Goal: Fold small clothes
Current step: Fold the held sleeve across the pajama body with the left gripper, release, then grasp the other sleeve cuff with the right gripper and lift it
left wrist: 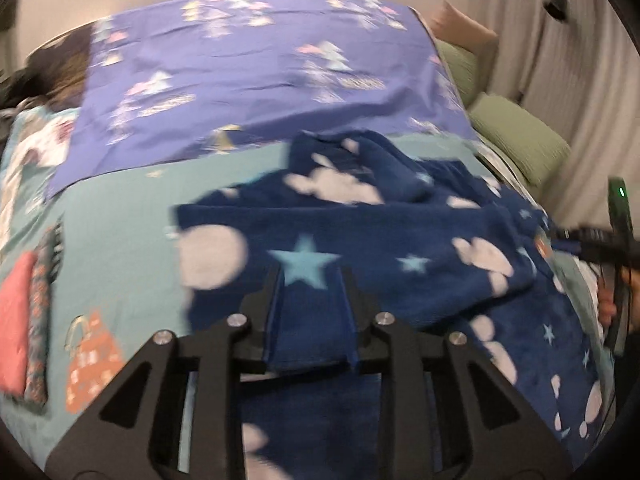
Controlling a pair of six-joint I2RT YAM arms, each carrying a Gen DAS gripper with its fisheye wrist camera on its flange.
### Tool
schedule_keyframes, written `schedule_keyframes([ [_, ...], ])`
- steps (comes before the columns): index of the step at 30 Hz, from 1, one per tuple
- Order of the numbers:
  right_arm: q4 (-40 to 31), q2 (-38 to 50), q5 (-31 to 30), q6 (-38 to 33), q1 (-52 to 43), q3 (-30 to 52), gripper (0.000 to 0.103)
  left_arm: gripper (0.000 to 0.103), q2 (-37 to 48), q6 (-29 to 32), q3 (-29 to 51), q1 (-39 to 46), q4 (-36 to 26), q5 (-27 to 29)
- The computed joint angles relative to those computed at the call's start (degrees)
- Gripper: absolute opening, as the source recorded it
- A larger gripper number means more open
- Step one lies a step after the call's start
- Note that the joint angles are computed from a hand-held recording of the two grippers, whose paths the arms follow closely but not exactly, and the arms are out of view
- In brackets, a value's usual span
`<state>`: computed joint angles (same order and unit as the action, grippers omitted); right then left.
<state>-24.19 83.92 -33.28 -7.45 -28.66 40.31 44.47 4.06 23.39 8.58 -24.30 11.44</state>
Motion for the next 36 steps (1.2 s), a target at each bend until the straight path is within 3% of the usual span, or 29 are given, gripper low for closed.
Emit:
schedule_keyframes([
  [7, 1.8, 15.7, -1.4, 2.7, -10.9, 9.4, 0.054, 0.029, 10.7, -8.1, 0.4, -17.4, 6.7, -8.4],
  [10, 2.8, 23.4, -3.8, 7.3, -14.9, 15.1, 0.063, 0.037, 12.6, -9.7, 0.7, -21.4, 8.2, -9.8],
  [15, 4.9, 34.1, -7.3, 16.3, -18.9, 23.7, 0.070, 0.045, 14.7, -11.2, 1.0, -24.4, 9.7, -11.2],
  [23, 12.7, 42.2, -2.5, 26.3, -16.3, 31.6, 0.070, 0.046, 16.9, -13.1, 1.5, -24.0, 11.6, -10.0],
  [24, 13.4, 42.8, -2.0, 27.1, -16.0, 32.3, 0.064, 0.046, 17.3, -13.2, 1.6, -23.9, 11.8, -10.0],
  [25, 13.3, 43.6, -1.6, 26.9, -15.9, 33.5, 0.051, 0.046, 17.7, -13.4, 1.8, -23.8, 11.9, -9.7],
  [26, 11.4, 44.9, -2.0, 25.3, -15.6, 35.8, 0.008, 0.046, 17.9, -13.5, 1.9, -23.6, 11.9, -9.6],
  [27, 9.7, 45.5, -2.5, 24.3, -15.6, 37.2, 0.008, 0.046, 18.0, -13.6, 1.9, -23.5, 11.9, -9.5],
  [30, 13.9, 40.4, -3.7, 23.5, -16.1, 33.5, 0.008, 0.046, 17.1, -13.7, 1.7, -22.8, 11.7, -9.3],
  [36, 13.6, 22.2, -10.5, 14.6, -15.1, 26.6, 0.008, 0.047, 14.4, -14.6, 1.4, -20.0, 11.1, -6.9],
])
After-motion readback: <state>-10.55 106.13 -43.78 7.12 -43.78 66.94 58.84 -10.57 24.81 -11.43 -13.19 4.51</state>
